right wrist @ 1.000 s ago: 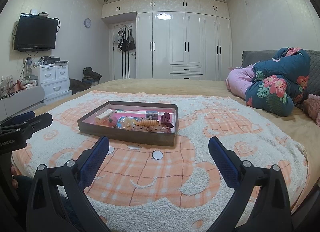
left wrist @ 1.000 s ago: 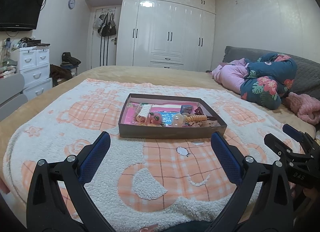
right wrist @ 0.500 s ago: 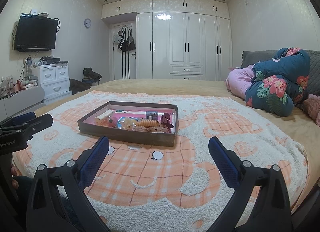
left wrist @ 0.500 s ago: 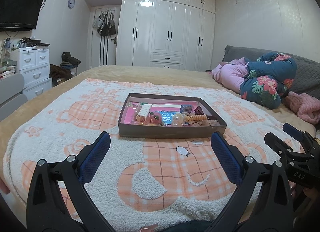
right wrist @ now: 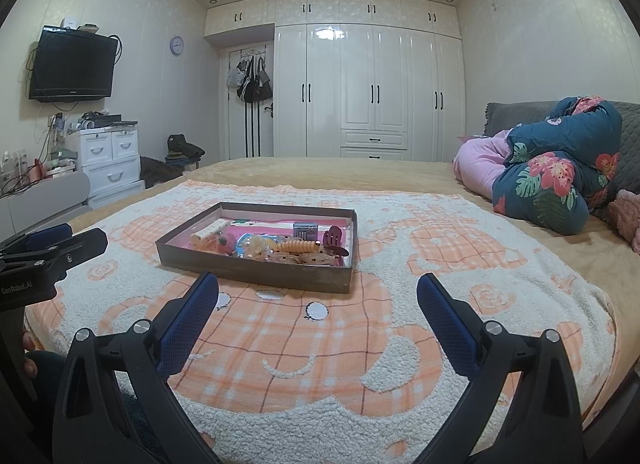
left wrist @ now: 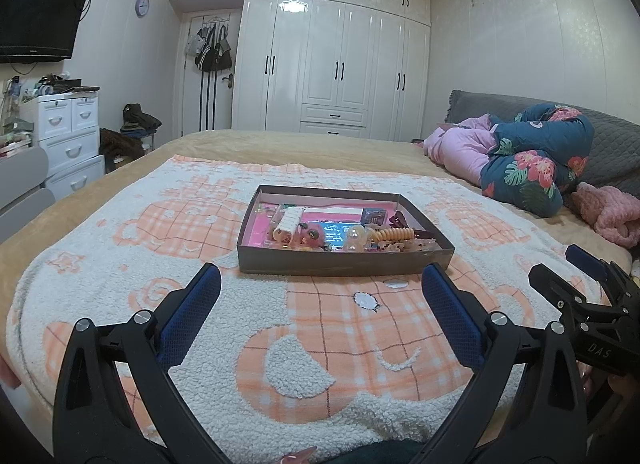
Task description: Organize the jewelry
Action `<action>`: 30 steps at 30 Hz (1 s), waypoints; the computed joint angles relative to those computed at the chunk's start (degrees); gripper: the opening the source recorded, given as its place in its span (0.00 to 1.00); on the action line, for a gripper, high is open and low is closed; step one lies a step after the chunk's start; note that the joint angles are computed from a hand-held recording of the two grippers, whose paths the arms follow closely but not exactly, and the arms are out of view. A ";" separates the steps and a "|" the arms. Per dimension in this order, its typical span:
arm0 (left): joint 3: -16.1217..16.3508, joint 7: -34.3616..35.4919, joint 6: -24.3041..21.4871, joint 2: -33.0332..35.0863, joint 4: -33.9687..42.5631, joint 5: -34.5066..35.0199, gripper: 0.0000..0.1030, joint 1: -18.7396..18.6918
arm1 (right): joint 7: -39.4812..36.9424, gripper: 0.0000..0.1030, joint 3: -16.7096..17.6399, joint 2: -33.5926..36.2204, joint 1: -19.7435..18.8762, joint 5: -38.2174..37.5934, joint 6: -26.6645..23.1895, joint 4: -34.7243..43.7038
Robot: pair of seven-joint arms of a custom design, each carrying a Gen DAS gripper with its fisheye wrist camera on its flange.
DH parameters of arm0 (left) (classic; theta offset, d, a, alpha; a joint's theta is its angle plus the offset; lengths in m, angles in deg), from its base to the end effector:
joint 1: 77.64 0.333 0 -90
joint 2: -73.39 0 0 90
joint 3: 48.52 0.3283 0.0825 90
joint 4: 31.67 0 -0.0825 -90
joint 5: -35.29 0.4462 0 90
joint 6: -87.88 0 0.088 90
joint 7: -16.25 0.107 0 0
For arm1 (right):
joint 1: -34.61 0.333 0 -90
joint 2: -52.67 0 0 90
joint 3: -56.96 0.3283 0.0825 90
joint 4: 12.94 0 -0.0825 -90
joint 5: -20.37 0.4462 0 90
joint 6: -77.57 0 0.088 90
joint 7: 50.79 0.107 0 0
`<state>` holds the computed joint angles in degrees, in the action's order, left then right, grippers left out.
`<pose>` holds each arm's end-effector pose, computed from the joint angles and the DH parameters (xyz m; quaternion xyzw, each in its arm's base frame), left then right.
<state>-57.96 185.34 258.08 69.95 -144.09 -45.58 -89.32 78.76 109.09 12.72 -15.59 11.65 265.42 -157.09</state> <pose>0.6104 -0.1656 0.5698 -0.4318 0.6984 -0.5083 0.2596 0.4990 0.0908 0.5391 -0.4959 0.6332 -0.4723 0.3608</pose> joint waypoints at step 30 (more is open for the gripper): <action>0.10 -0.61 -1.99 -0.02 -0.19 0.89 0.89 0.38 | 0.72 0.94 -0.24 -0.53 0.03 -0.83 -0.70 -0.06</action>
